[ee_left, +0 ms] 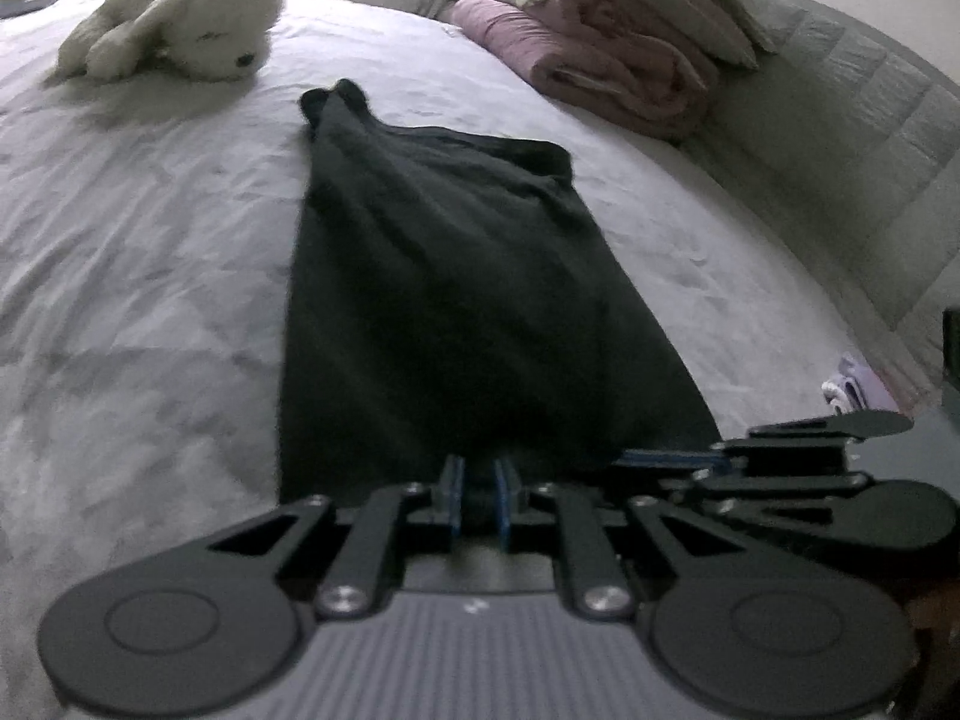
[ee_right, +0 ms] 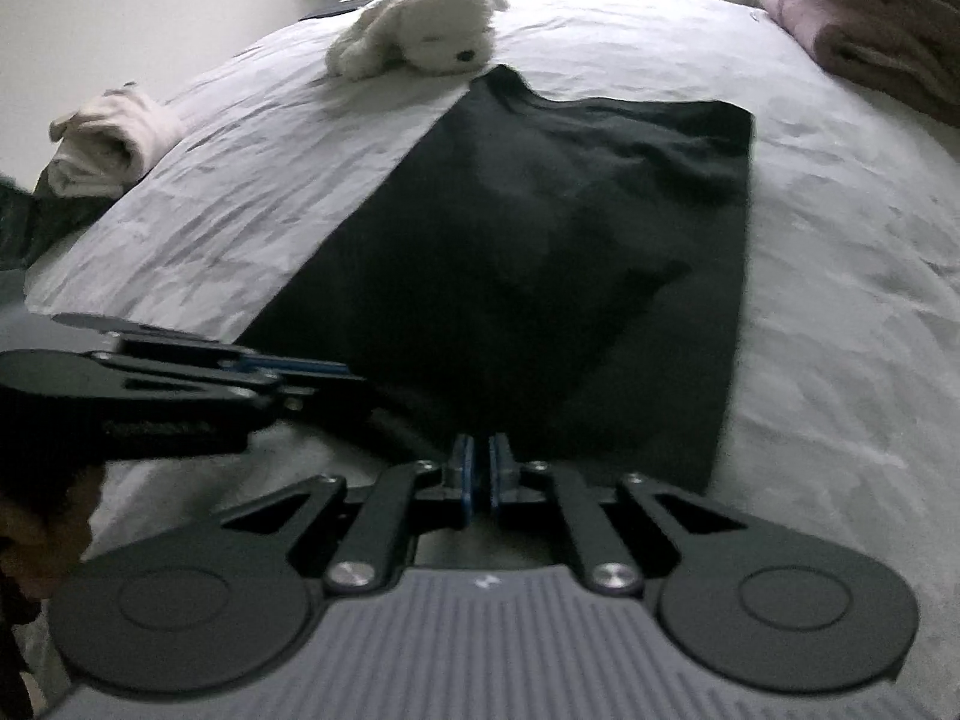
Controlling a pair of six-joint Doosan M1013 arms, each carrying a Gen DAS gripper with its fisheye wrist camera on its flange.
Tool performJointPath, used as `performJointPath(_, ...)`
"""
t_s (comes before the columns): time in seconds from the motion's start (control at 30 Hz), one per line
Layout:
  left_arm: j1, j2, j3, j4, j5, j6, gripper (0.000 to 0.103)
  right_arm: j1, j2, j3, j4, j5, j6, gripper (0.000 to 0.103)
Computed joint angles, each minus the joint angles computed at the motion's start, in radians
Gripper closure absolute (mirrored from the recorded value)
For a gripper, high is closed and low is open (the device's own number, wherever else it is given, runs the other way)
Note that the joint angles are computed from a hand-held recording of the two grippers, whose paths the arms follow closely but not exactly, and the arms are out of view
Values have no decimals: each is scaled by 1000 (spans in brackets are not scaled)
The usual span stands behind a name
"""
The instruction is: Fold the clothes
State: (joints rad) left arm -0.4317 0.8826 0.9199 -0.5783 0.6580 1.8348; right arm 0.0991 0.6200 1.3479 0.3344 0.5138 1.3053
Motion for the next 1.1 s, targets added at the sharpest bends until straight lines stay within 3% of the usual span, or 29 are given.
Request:
performJointPath(0.3, 37, -3, 11, -58, 27, -65, 99, -37, -27, 22, -131, 22, 230, 102)
performJointPath(0.37, 50, 0, 6, -88, 47, -96, 99, -40, -29, 20, -208, 36, 315, 96)
performJointPath(0.47, 63, -7, 9, -76, 48, -142, 99, -44, -29, 19, -272, 53, 391, 98)
performJointPath(0.5, 66, -12, 14, -68, 40, -150, 97, -44, -32, 22, -280, 49, 400, 98)
performJointPath(0.57, 72, -25, 27, -54, 21, -159, 80, -44, -41, 32, -301, 33, 421, 92)
performJointPath(0.6, 75, -31, 33, -56, 14, -157, 79, -46, -47, 40, -294, 22, 422, 84)
performJointPath(0.67, 83, -37, 45, -94, 14, -135, 78, -64, -54, 49, -167, 20, 366, 84)
performJointPath(0.77, 101, -25, 39, -220, 74, -122, 78, -91, -54, 51, 28, 43, 293, 84)
performJointPath(0.87, 105, -13, 32, -262, 110, -153, 78, -115, -49, 56, 197, 74, 252, 82)
performJointPath(0.9, 105, -9, 30, -270, 118, -165, 78, -122, -47, 57, 249, 84, 240, 77)
performJointPath(0.97, 107, -2, 27, -303, 136, -181, 77, -132, -45, 62, 328, 99, 224, 66)
performJointPath(1.1, 109, 13, 19, -365, 172, -197, 69, -139, -40, 64, 403, 126, 220, 65)
